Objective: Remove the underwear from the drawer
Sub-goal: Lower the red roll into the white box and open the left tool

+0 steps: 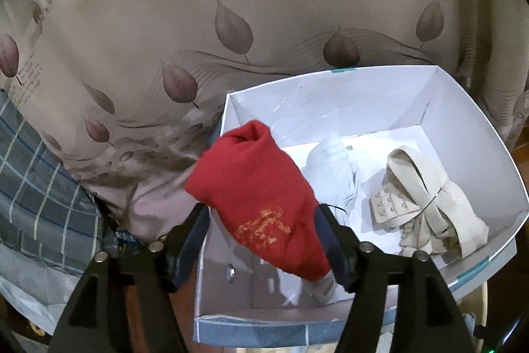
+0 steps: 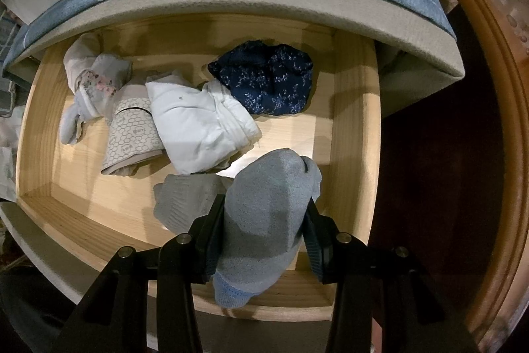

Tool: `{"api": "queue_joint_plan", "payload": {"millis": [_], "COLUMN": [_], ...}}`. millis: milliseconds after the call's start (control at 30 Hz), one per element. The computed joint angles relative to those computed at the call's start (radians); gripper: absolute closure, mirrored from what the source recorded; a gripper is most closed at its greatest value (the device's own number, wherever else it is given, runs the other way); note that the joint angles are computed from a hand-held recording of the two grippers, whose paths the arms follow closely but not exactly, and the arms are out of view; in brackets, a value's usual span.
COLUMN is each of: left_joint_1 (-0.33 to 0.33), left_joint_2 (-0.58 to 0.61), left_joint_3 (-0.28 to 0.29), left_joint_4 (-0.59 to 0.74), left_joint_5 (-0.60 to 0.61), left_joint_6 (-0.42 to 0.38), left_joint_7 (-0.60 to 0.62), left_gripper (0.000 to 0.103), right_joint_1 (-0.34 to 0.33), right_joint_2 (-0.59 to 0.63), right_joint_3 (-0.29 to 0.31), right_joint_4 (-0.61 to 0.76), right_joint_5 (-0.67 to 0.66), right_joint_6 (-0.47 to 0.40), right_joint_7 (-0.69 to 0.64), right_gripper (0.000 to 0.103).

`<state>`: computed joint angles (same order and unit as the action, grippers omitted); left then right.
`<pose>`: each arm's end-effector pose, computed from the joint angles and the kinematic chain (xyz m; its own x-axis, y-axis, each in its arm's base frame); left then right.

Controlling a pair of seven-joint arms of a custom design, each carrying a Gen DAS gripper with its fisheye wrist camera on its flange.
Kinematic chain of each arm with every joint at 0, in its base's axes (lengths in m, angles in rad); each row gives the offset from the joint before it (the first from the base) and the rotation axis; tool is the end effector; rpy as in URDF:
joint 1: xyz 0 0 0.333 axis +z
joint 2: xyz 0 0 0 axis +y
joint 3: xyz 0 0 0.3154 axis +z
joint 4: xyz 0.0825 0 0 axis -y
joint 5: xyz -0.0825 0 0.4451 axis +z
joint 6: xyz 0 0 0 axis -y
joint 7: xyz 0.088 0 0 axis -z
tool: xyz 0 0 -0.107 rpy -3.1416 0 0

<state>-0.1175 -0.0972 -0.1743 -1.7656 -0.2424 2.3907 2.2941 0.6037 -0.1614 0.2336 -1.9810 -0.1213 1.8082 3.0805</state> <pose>0.6107 -0.1910 0.6708 -0.6988 -0.6672 -0.2579 -0.4034 0.6653 -0.6282 0.3853 0.4203 0.5183 -0.6036 -0.7968 0.0278 -0.7904 0.5933 -0.1526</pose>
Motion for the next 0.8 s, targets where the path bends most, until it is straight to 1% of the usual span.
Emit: {"api": "queue_joint_plan", "payload": {"millis": [100,300,500,700,800], "left_joint_1": [-0.001,0.003,0.007,0.013,0.016], "left_joint_2": [-0.008,-0.010,-0.020,-0.031,-0.029], "left_joint_3": [0.003,0.006,0.014,0.018,0.022], "left_joint_4": [0.000,0.020,0.032,0.042,0.058], "left_joint_5": [-0.017,-0.031,-0.064,-0.086,-0.098], "left_joint_6": [0.000,-0.022,-0.050,-0.057,-0.077], "left_joint_7": [0.014,0.017,0.045,0.060,0.060], "left_gripper": [0.033,0.033,0.033,0.033,0.033], "right_joint_1": [0.000,0.000,0.001,0.002,0.002], "right_joint_2": [0.002,0.007,0.010,0.013,0.013], "right_joint_3": [0.000,0.000,0.002,0.002,0.002], "right_joint_4": [0.003,0.010,0.015,0.017,0.017], "right_joint_5": [-0.001,-0.004,-0.007,-0.008,-0.009], "right_joint_6": [-0.003,-0.013,-0.019,-0.022,-0.022], "right_joint_7": [0.000,-0.002,0.007,0.010,0.009], "right_gripper": [0.063,0.063,0.063,0.063,0.063]}}
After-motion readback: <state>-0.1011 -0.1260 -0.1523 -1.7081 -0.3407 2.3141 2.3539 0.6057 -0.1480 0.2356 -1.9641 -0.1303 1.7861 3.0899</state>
